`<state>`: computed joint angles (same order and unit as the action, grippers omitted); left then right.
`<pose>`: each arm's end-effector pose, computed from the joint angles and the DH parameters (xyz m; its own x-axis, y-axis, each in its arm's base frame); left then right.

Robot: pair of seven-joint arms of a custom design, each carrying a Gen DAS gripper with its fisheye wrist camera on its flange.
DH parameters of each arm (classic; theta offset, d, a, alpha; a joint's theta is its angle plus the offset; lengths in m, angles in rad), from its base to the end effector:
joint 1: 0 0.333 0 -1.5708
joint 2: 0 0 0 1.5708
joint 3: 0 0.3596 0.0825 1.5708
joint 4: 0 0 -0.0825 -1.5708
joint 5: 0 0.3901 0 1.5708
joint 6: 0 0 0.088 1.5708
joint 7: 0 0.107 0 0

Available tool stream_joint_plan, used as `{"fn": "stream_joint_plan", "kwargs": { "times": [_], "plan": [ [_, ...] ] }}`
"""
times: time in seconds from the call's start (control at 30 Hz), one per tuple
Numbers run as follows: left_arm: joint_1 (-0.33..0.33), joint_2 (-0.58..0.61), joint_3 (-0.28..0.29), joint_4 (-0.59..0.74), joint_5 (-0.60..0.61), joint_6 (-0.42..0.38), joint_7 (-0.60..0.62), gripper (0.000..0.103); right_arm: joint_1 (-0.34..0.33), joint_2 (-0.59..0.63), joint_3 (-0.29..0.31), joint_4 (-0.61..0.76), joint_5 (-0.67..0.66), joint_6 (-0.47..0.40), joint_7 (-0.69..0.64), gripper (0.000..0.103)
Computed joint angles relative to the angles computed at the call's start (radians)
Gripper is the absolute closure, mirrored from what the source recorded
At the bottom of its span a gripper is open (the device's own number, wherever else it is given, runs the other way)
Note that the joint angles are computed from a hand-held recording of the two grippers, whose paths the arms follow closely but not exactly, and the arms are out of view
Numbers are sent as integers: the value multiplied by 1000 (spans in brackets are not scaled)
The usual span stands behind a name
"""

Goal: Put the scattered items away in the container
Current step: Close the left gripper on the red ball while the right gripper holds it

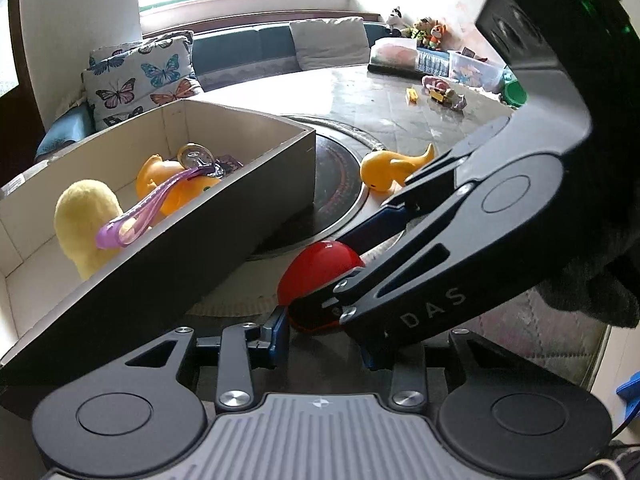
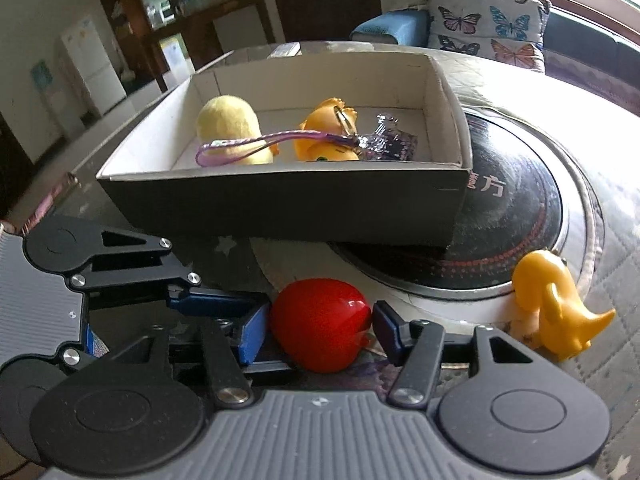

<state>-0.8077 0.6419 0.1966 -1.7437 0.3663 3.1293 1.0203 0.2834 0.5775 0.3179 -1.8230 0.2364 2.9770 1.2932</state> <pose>0.5727 -0.4729 0.3246 -0.4904 -0.8715 0.0064 -0.6328 0.3510 -0.6902 0.6216 0.3648 0.3281 0.5651 -0.8059 -0.1767 -0.7271 -0.3853 -0.5682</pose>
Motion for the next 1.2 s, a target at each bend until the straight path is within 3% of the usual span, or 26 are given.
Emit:
{"fn": "stream_joint_plan", "kwargs": {
  "times": [0.1, 0.47, 0.73, 0.87, 0.97, 1.1, 1.2],
  "plan": [
    [0, -4, -1, -5, 12, 1, 16, 64, 1, 0, -2, 2, -6, -6, -8, 45],
    [48, -54, -49, -90, -8, 26, 113, 64, -134, 13, 135, -31, 71, 30, -189, 44],
    [-15, -77, 42, -121, -37, 55, 91, 64, -183, 11, 199, -78, 88, 109, -238, 38],
    [13, -84, 11, -117, -74, 60, 94, 64, -195, 10, 214, -101, 62, 146, -220, 37],
    [35, -79, -17, -102, -103, 69, 100, 64, -140, 2, 157, -119, 20, 185, -176, 37],
    [101, -69, -104, -63, -133, 52, 139, 64, -84, -1, 103, -149, -22, 266, -111, 37],
    [107, -56, -118, -31, -133, 27, 156, 64, -37, -3, 57, -168, -46, 322, -65, 37]
  ]
}}
